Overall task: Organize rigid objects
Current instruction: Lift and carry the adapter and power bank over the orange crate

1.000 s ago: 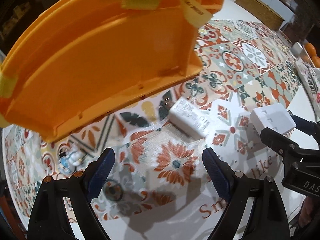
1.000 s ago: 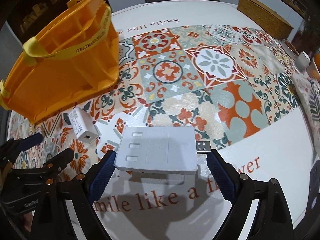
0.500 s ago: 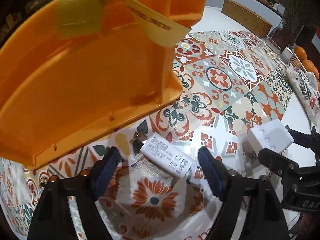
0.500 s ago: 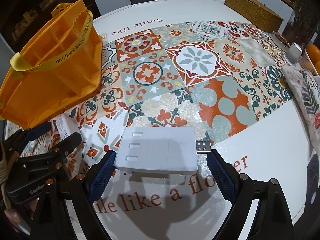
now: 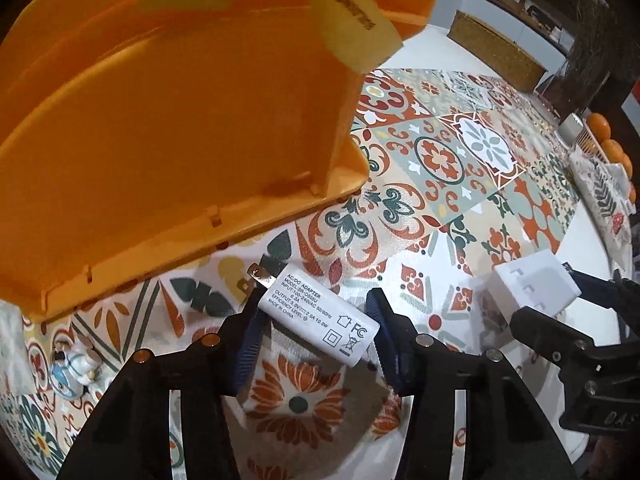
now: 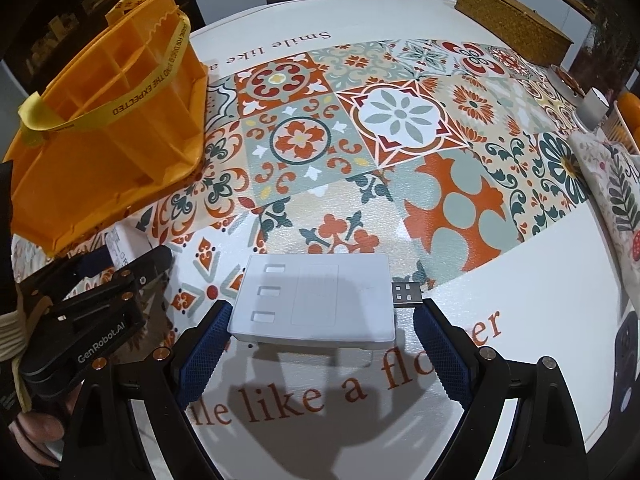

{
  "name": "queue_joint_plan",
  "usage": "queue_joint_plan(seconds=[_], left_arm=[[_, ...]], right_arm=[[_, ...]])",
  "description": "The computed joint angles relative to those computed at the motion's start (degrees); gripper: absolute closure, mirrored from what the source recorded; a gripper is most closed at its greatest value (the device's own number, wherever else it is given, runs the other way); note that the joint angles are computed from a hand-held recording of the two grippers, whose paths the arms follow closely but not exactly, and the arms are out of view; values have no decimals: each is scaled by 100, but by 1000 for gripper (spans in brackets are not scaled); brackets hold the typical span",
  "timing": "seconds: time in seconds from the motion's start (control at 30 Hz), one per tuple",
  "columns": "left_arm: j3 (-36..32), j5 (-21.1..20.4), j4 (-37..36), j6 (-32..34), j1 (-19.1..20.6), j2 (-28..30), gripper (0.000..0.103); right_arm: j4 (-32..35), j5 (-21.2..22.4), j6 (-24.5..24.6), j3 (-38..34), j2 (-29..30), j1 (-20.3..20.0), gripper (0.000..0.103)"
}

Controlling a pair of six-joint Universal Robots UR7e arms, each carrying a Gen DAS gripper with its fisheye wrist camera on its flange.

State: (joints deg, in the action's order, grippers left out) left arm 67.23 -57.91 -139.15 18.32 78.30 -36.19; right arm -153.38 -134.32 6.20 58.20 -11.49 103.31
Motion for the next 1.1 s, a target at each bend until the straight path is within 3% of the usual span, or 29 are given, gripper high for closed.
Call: queue_joint_plan(seconds=[0.7, 1.1], left_arm=[[867, -32, -436, -458, -109, -849, 53], [1248, 287, -864, -760, -209, -1281, 53]], right_arm=[[-109, 248, -362, -99, 9, 216, 12], [-294, 467, -697, -146, 22, 428, 12]])
